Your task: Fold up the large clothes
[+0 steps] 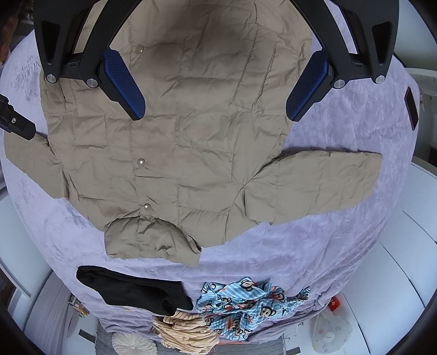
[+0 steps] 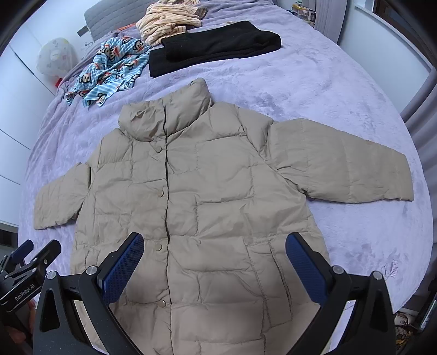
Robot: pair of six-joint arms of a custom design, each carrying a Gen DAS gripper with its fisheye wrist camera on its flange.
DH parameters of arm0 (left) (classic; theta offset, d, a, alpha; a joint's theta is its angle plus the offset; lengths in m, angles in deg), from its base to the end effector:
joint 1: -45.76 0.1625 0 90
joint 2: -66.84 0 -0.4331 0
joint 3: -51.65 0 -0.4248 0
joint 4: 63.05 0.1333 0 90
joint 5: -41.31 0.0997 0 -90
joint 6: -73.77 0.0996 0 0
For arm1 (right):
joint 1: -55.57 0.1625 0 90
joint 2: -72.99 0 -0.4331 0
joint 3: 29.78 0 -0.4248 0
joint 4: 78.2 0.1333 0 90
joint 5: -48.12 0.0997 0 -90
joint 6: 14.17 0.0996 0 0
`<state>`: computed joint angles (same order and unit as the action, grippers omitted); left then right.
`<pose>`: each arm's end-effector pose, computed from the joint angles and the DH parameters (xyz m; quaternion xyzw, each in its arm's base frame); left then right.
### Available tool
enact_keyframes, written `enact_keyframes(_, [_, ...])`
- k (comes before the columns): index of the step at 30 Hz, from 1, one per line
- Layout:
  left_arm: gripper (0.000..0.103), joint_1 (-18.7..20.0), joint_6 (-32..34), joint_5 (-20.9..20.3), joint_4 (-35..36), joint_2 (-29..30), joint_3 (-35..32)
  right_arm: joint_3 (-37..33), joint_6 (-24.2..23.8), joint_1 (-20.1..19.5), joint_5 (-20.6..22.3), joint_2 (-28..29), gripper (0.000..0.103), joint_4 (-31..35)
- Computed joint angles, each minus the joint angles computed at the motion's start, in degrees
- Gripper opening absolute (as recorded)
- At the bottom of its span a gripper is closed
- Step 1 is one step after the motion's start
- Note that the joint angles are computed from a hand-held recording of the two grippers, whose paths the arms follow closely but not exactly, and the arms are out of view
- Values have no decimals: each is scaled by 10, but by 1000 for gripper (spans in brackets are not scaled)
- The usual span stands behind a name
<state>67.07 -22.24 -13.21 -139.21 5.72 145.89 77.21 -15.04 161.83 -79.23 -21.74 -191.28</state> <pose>-0.4650 -0.3865 0.1814 -0.0883 0.8775 -0.2265 0.4133 0.2078 -0.4521 0.4449 0.1106 -0.9371 0.1312 0.3039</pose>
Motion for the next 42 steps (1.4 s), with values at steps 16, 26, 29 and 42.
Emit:
enact_keyframes(16, [103, 1, 2, -1, 0, 1, -2, -2, 2, 1, 0, 2, 103, 2])
enact_keyframes(26, [103, 1, 1, -1, -2, -2, 1, 1, 3, -1, 0, 2, 103, 1])
enact_keyframes(29, [103, 0, 0, -2, -3, -3, 3, 0, 3, 0, 0, 3, 103, 2])
enact_keyframes(42, [103, 5, -5, -8, -37, -36, 39, 14, 12, 8, -7, 2, 103, 6])
